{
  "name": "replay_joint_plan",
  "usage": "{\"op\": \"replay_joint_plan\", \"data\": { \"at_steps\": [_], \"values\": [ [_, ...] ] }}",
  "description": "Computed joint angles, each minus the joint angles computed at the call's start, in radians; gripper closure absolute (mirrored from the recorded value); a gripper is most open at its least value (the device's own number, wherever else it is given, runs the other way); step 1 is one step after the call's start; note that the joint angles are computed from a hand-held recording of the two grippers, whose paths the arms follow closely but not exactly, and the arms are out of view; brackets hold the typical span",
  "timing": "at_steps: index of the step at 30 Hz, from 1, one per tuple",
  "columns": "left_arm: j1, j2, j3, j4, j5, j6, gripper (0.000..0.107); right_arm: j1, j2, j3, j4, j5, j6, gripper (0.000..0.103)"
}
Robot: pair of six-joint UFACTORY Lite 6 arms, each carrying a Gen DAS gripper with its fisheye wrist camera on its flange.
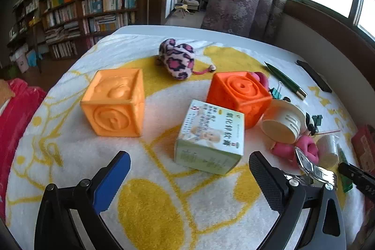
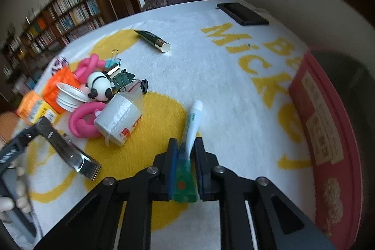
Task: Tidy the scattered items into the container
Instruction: 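Lower the right gripper onto the green-capped ointment tube and close it, then lift the ointment tube with the right gripper while the left gripper grasps the ointment box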
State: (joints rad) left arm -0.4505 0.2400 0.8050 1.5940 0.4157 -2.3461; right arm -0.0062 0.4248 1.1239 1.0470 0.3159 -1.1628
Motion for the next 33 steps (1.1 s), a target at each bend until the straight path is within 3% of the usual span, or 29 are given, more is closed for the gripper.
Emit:
{"op": "replay_joint_plan", "data": {
  "at_steps": [8, 16, 17, 20, 21, 24, 30, 33],
  "values": [
    [-0.002, 0.03, 0.084, -0.173, 0.063, 0.243, 0.005, -0.067, -0.061, -0.068, 0.172, 0.096, -0.186, 0.089],
    [0.075, 0.137, 0.172, -0.261, -0.047, 0.366, 0.005, -0.041, -0.03, -0.046, 0.115, 0.064, -0.117, 0.089],
    [0.084, 0.142, 0.172, -0.249, -0.063, 0.353, 0.007, -0.039, -0.024, -0.036, 0.098, 0.063, -0.098, 0.088],
    [0.106, 0.147, 0.169, -0.234, -0.089, 0.334, 0.028, -0.019, -0.004, -0.007, 0.061, 0.043, -0.052, 0.082],
    [0.105, 0.143, 0.164, -0.216, -0.084, 0.315, 0.038, -0.015, 0.002, 0.0, 0.056, 0.042, -0.045, 0.079],
    [0.104, 0.128, 0.146, -0.169, -0.085, 0.263, 0.052, -0.003, 0.024, 0.026, 0.058, 0.042, -0.039, 0.066],
    [0.085, 0.087, 0.105, -0.101, -0.078, 0.196, 0.054, 0.036, 0.039, 0.037, 0.069, -0.026, -0.051, 0.066],
    [0.068, 0.064, 0.083, -0.06, -0.068, 0.147, 0.054, 0.053, 0.029, 0.022, 0.031, -0.083, -0.015, 0.08]
  ]
}}
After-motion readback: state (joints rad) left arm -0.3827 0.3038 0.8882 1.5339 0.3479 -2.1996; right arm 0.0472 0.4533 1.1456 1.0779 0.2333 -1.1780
